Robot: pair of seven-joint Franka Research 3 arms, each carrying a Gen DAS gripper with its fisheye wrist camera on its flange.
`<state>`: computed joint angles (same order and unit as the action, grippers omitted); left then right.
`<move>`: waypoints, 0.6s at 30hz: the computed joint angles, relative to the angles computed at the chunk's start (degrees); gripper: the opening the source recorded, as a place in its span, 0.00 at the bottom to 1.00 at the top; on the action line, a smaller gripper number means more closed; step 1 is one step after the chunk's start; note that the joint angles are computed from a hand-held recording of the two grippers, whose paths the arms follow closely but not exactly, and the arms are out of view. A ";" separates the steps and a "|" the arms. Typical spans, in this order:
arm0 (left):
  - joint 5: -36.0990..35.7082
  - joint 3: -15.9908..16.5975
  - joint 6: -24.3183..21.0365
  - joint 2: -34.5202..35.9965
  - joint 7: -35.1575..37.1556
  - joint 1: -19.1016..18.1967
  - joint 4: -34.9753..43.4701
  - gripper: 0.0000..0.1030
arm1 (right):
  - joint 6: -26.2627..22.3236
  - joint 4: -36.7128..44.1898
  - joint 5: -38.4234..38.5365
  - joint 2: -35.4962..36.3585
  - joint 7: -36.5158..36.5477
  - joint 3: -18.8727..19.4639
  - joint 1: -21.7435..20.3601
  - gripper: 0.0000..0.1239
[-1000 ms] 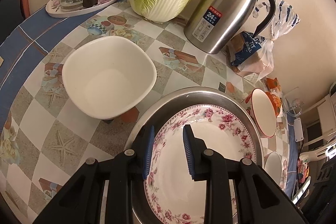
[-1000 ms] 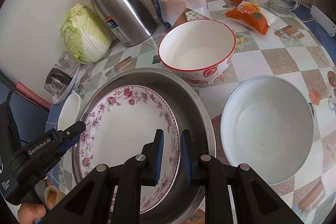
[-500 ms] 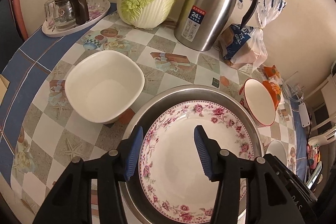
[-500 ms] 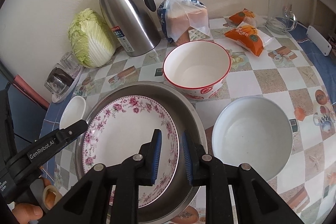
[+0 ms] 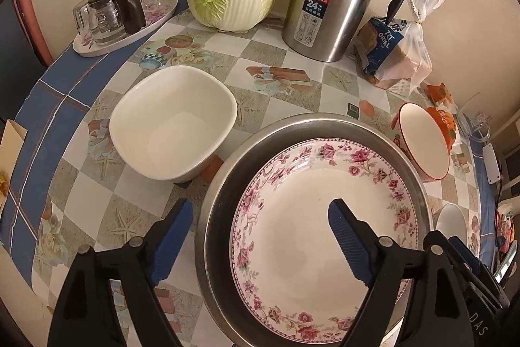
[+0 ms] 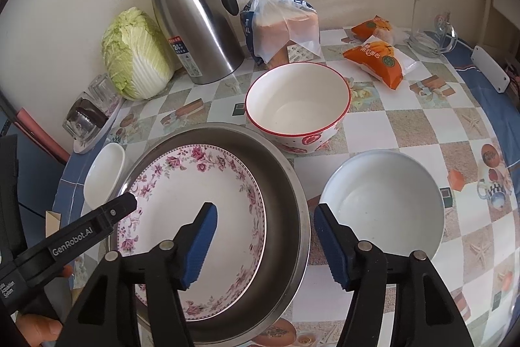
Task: Organize plates and bowls
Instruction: 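Open both tools and release the plate rim inside the basin, then move both tools toward the rim of the red-rimmed white bowl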
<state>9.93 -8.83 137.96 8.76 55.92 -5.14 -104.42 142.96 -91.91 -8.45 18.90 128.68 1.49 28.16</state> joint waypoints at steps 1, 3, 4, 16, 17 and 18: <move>0.35 0.01 -0.32 0.08 -0.07 -0.08 0.14 0.84 | -0.18 0.08 0.03 0.09 0.01 0.00 0.00 0.58; 1.33 0.07 -1.18 0.32 -0.36 -0.30 0.48 0.84 | -0.45 0.16 0.09 0.18 0.06 -0.01 0.00 0.61; 1.54 0.08 -1.47 0.47 -0.38 -0.34 0.65 0.84 | -0.59 0.20 0.15 0.22 0.03 0.01 -0.01 0.61; 2.36 0.06 -1.88 0.43 -0.82 -0.43 0.65 0.91 | 0.30 -0.30 -1.02 0.03 0.49 -0.29 0.25 0.79; 2.41 0.05 -2.04 0.45 -0.80 -0.45 0.69 0.91 | 0.46 -0.39 -1.26 -0.04 0.62 -0.35 0.33 0.82; 2.52 0.04 -2.18 0.45 -0.84 -0.49 0.73 0.91 | 0.54 -0.46 -1.48 -0.11 0.72 -0.40 0.38 0.83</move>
